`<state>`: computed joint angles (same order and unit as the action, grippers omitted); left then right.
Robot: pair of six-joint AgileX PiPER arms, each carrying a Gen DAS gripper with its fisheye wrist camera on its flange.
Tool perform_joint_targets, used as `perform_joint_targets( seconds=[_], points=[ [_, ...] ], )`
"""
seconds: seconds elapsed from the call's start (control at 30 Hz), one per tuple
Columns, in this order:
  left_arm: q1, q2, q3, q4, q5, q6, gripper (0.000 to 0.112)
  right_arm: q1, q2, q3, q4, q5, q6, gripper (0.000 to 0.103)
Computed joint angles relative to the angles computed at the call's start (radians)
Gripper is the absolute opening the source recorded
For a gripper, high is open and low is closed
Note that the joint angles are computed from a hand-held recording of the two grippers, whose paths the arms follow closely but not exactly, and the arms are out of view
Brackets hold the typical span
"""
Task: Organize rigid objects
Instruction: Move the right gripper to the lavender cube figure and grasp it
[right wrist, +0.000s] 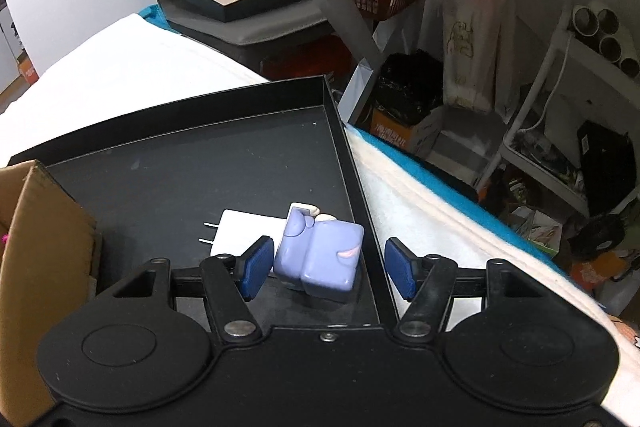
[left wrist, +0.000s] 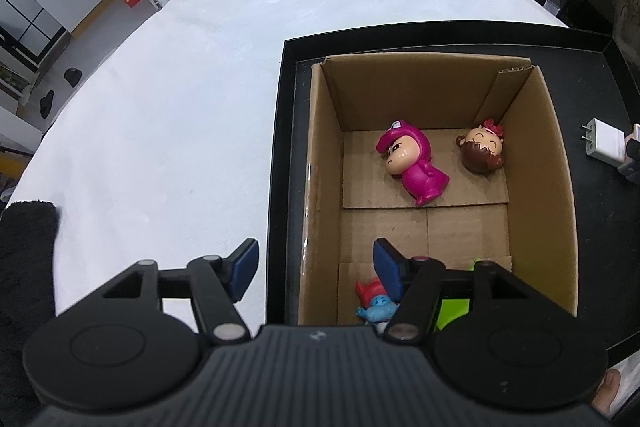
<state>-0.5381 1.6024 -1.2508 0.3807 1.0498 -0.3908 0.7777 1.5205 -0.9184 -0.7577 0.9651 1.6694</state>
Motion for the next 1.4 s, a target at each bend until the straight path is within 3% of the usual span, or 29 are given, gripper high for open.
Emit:
perform_joint_targets(
  seconds=[0.37,0.77,1.03,1.4],
  points=[
    [-0.018,-0.001,-0.011,0.003,0.01,-0.011,0.062,0.038,-0.012,0.007,-0.028,0.039,-0.001,0.045],
    [-0.007,-0.033,0.017,-0.015,0.0,0.006,0.063,0.075,-0.049,0.001,0.052,0.018,-0.048,0.045],
    [0.011,-0.06,0.033,-0.023,0.0,0.02,0.063,0.052,-0.002,-0.019,0.089,-0.002,-0.103,0.045],
    [0.027,-0.079,0.03,-0.048,-0.008,0.034,0.063,0.106,-0.059,-0.043,0.073,0.079,-0.11,0.044]
  ],
)
